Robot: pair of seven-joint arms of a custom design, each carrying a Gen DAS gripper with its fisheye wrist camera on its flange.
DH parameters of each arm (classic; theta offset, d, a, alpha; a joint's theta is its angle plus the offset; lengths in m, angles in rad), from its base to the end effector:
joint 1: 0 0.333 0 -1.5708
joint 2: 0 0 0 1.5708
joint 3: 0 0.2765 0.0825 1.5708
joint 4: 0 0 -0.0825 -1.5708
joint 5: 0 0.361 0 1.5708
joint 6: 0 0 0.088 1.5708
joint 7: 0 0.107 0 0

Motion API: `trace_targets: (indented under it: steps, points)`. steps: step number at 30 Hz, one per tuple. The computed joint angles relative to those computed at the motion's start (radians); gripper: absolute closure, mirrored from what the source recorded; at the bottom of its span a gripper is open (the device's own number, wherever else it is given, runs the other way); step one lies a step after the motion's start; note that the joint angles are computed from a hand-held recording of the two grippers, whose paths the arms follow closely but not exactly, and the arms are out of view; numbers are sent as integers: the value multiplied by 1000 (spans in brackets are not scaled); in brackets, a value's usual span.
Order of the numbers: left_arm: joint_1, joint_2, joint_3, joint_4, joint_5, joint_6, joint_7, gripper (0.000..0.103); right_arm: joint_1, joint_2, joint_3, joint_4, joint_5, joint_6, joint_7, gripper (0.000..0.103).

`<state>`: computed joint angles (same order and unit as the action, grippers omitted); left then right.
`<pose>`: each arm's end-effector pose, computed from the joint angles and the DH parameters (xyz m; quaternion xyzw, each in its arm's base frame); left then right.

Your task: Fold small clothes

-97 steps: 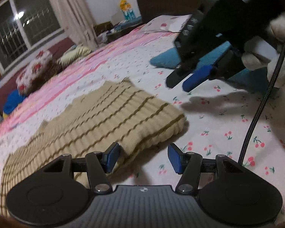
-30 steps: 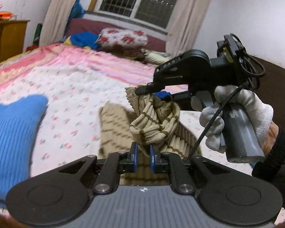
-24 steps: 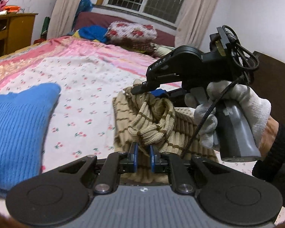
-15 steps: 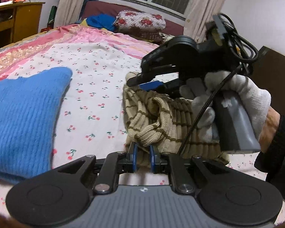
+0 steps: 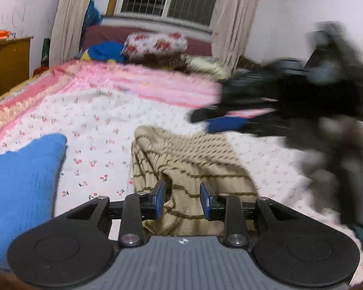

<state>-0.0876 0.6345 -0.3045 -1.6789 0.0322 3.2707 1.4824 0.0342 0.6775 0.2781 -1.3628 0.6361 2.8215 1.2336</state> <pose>0.6514 -0.2275 0.3495 -0.5617 0.6771 -0.4343 0.1935 0.7161 0.1435 0.3921 -0.6279 0.6368 -0.0662 0.4426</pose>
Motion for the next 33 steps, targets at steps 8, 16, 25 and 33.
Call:
trace_targets:
  steps: [8,16,25,33]
  points:
    - [-213,34,277,96,18,-196,-163,67,7,-168,-43,-331,-50,105,-68,74]
    - [-231,33,307,108,113,-252,-234,65,68,-172,-97,-398,-181,168,7,76]
    - [-213,20,293,97,165,-282,-259,62,103,-176,-139,-439,-344,191,143,76]
    - [-230,8,313,93,212,-303,-298,62,79,-198,-116,-457,-366,179,187,75]
